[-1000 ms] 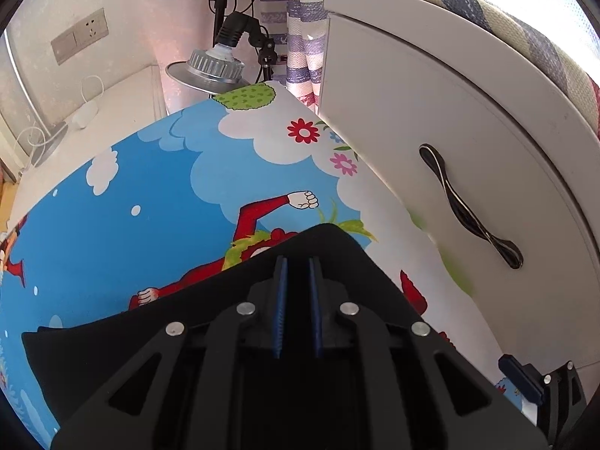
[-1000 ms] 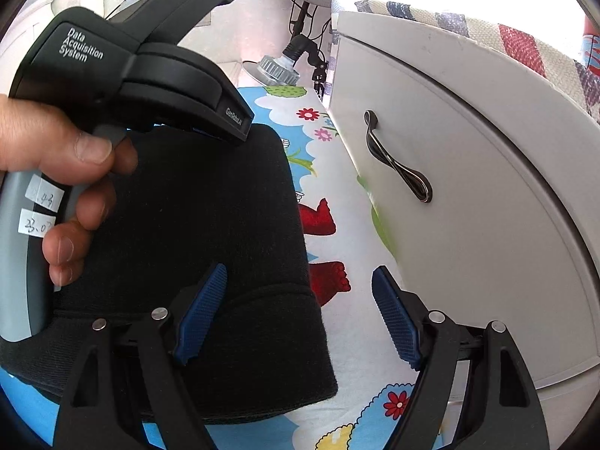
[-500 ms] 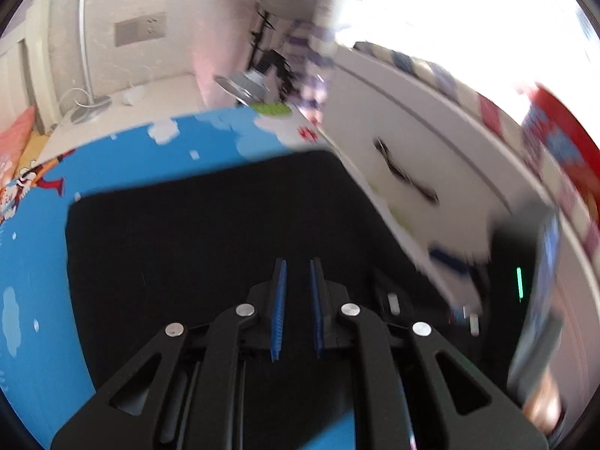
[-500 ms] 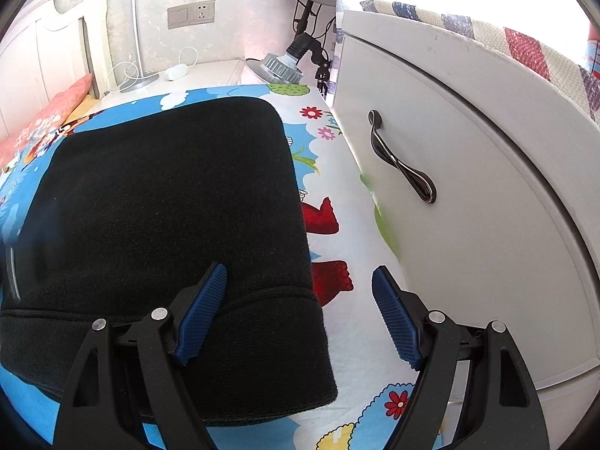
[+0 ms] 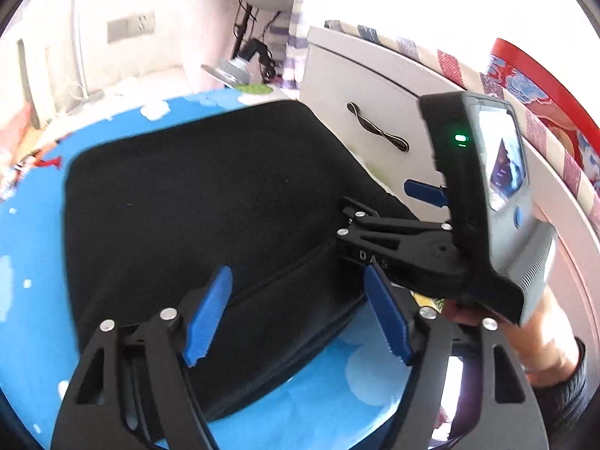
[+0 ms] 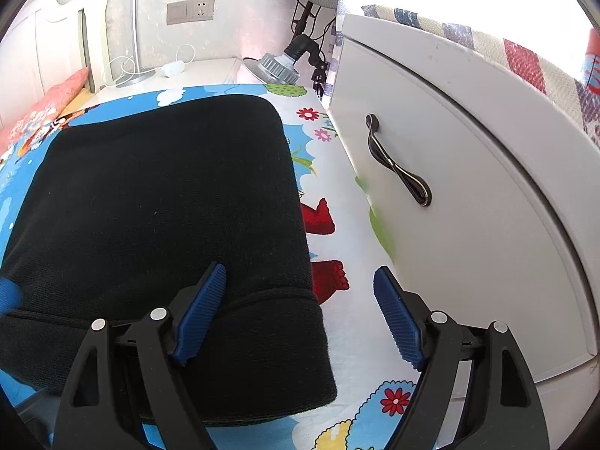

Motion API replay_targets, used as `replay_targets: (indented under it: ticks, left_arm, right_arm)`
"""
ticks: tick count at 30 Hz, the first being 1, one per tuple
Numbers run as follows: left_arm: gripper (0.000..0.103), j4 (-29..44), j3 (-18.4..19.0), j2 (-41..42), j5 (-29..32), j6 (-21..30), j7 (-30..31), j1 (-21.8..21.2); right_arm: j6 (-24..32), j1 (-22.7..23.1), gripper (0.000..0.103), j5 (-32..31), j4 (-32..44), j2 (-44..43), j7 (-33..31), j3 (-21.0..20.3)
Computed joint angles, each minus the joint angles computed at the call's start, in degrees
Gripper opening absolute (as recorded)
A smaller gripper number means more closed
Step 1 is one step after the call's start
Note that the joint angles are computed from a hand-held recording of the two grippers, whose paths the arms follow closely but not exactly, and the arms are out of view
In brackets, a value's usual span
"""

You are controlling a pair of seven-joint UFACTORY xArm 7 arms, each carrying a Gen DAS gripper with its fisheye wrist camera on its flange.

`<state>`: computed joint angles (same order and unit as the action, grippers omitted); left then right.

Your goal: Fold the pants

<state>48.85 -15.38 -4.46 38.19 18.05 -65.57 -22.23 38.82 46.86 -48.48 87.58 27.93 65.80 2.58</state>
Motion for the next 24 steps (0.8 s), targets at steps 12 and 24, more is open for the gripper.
replay_targets:
  ticks: [12,24]
  left_arm:
    - [0.101,-6.73,-4.07,-8.96,14.70,9.12,-13.09,2.93]
    - [0.063,-14.35,-2.83,-11.73,3.68,-2.47,-7.04,7.28]
  right_arm:
    - [1.25,0.42,0.078,-0.38,0.56,0.17,0.21,-0.09]
    - [1.32,0.22,0.079,-1.03,-0.29,-0.61,1.14,0.42]
